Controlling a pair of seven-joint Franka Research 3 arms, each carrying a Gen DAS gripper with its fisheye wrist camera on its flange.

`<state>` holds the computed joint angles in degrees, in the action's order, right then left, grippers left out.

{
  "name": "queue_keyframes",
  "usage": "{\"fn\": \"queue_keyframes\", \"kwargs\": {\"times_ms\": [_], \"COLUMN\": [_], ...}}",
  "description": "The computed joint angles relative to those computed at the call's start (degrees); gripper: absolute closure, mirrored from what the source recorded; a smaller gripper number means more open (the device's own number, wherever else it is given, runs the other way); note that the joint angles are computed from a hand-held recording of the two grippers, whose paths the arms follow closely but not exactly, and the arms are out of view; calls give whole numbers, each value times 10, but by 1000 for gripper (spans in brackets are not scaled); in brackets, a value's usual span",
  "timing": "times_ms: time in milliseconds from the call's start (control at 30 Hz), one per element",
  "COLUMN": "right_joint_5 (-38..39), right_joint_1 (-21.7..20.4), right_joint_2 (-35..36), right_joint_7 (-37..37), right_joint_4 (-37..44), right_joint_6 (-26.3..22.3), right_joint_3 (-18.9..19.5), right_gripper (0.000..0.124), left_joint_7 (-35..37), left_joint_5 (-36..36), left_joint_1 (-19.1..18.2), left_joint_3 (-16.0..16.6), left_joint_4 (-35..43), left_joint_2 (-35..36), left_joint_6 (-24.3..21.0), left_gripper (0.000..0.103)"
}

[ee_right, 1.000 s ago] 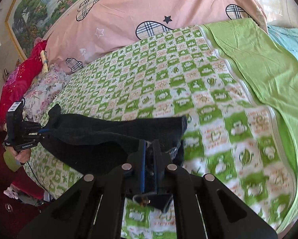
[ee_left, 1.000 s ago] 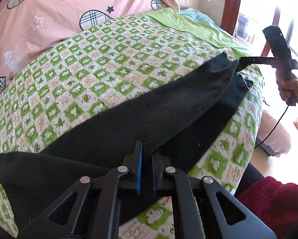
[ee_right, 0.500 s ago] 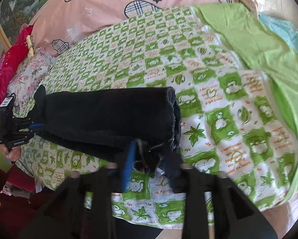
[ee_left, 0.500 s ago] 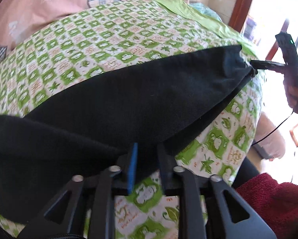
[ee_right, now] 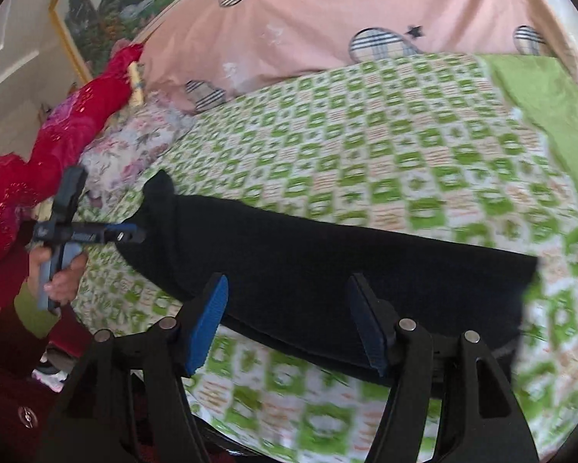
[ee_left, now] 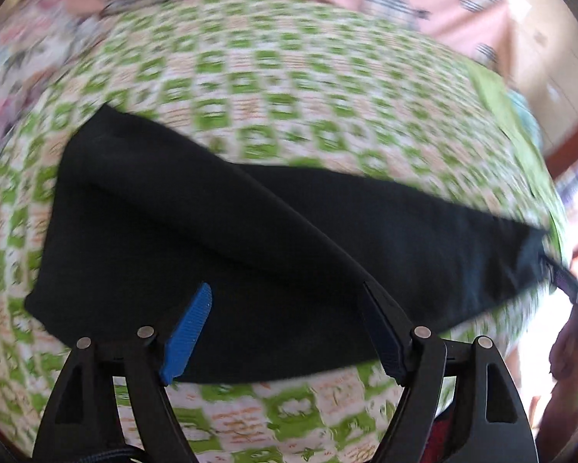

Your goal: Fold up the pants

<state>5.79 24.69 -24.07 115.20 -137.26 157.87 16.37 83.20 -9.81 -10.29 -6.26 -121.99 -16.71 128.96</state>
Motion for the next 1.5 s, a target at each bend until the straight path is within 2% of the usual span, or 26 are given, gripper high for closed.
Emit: {"fn": "queue_keyframes", "kwargs": {"times_ms": [167, 300, 433, 533, 567, 633, 700, 733, 767, 800, 900, 1000, 1133, 1233, 1267, 1400, 1500], "right_joint_5": [48, 98, 157, 139, 134, 134, 127, 121, 122, 130, 136, 120, 60, 22, 15, 0, -30], "right_joint_1": [56, 89, 102, 109, 111, 111, 114, 116, 115, 112, 111, 116, 130, 138, 139, 143, 153], "right_joint_2": [113, 201, 282, 323, 333, 354, 364, 368, 372, 371, 358, 347, 338, 331, 329, 332, 344], "right_joint_7": [-77, -159, -238, -243, -244, -254, -253, -248, -248, -252, -259, -256, -234, -220, -216, -208, -193], "right_joint_4": [74, 151, 231, 277, 288, 309, 318, 322, 327, 327, 317, 316, 331, 333, 333, 339, 352], "right_joint_6": [26, 23, 9, -15, -22, -34, -40, -43, -51, -56, -41, -37, -65, -87, -94, -118, -142], "right_joint_3": [-20, -29, -24, -25, -25, -25, -28, -31, -31, -30, -29, -31, -38, -39, -38, -34, -35], "right_gripper": [59, 59, 59, 59, 59, 59, 63, 87, 104, 116, 117, 117, 117, 117, 117, 117, 117], "left_joint_7": [-104, -170, -171, -167, -164, -169, -166, -160, -157, -147, -124, -103, -97, -86, -101, -108, -109], "left_joint_5": [67, 133, 201, 239, 241, 230, 215, 198, 176, 159, 74, 3, -49, -86, -83, -102, -115], "left_joint_1": [36, 43, 27, 15, 15, 23, 34, 41, 48, 56, 70, 68, 50, 38, 20, -1, -18], "left_joint_3": [-10, -22, -33, -33, -33, -31, -29, -28, -27, -22, 2, 35, 68, 80, 89, 109, 120], "left_joint_4": [141, 279, 371, 399, 397, 359, 308, 277, 237, 201, 66, -54, -164, -238, -246, -292, -299], "left_joint_2": [100, 202, 280, 315, 317, 296, 259, 235, 203, 174, 61, -48, -165, -243, -249, -281, -258], "left_joint_6": [-96, -195, -263, -299, -299, -267, -224, -201, -174, -151, -55, 26, 80, 109, 121, 157, 194], "left_gripper": [24, 24, 24, 25, 31, 46, 73, 81, 90, 93, 97, 97, 97, 97, 97, 97, 97]}}
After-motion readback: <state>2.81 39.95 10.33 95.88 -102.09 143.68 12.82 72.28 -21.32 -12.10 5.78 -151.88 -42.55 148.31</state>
